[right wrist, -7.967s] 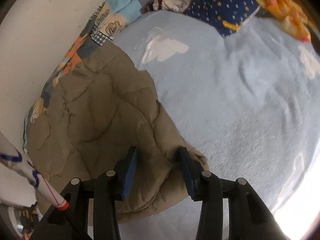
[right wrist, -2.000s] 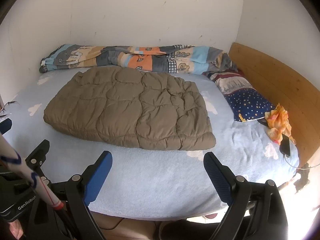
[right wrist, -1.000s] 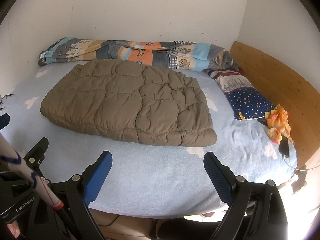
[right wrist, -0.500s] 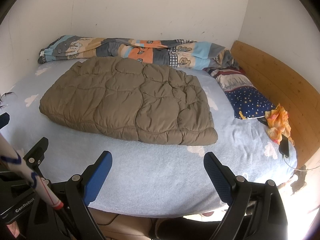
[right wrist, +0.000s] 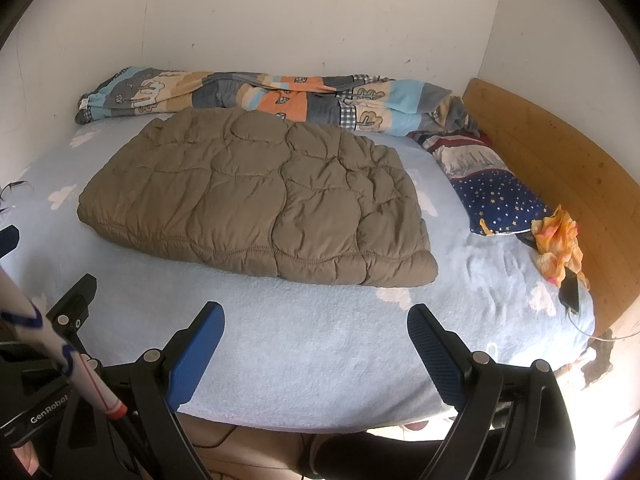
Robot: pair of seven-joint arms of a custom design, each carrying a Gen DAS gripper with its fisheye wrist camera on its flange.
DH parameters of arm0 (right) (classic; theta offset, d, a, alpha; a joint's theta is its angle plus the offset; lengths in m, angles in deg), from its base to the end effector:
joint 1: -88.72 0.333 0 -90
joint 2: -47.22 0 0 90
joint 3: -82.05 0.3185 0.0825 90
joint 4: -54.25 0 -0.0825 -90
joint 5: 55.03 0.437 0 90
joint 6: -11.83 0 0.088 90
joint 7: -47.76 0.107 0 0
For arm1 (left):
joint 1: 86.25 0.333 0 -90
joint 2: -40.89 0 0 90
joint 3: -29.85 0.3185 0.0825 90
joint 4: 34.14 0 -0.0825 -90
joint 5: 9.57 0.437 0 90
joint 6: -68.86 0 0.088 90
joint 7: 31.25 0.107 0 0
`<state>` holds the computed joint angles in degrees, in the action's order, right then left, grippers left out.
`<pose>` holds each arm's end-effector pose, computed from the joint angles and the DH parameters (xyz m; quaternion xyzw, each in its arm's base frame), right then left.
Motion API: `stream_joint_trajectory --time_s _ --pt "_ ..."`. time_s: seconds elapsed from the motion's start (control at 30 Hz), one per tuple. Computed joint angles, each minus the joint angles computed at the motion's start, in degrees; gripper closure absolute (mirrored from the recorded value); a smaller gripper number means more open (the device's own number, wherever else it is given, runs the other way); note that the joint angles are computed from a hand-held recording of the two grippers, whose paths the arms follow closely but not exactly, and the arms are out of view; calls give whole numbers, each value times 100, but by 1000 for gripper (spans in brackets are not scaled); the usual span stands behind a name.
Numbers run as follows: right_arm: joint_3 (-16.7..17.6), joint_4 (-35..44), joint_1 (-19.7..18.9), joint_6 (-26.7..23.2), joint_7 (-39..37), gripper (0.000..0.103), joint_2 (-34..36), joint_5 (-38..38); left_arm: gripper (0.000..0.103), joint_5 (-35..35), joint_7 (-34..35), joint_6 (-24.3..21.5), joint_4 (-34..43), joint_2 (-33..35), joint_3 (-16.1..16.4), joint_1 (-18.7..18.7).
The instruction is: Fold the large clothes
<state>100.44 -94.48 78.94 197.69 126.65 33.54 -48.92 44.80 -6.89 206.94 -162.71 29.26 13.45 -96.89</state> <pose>0.5066 0.0672 0.4058 -0.7175 0.5519 -0.3192 0.2806 0.5047 -0.2571 0.4668 -0.6575 0.6290 -0.1595 0.3828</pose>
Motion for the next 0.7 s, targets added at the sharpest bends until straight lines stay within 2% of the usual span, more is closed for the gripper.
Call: stream_joint_trajectory --time_s 0.03,0.1,0.2,0.27,0.43,0.5,0.7 --pt "68 14 -62 -7 17 8 6 -13 9 -2 -2 -3 -3 -3 0 -2" --pt "-75 -6 68 -10 -19 8 -1 -9 9 -1 1 3 -3 -2 2 -1" --pt "13 19 -17 -23 10 8 14 -35 9 1 -5 -7 -9 -10 -1 -4" --pt "-106 14 86 -34 -15 8 21 -38 9 -5 -3 9 -10 -8 5 -2" --pt "-101 38 68 -43 -6 8 58 -86 9 -16 4 27 -26 -15 12 2" --pt "-234 17 187 -36 -45 8 53 -74 9 -4 4 8 -19 -9 3 4" --pt "-163 15 119 -39 -21 8 47 -89 9 -4 -9 26 -38 -21 6 8"
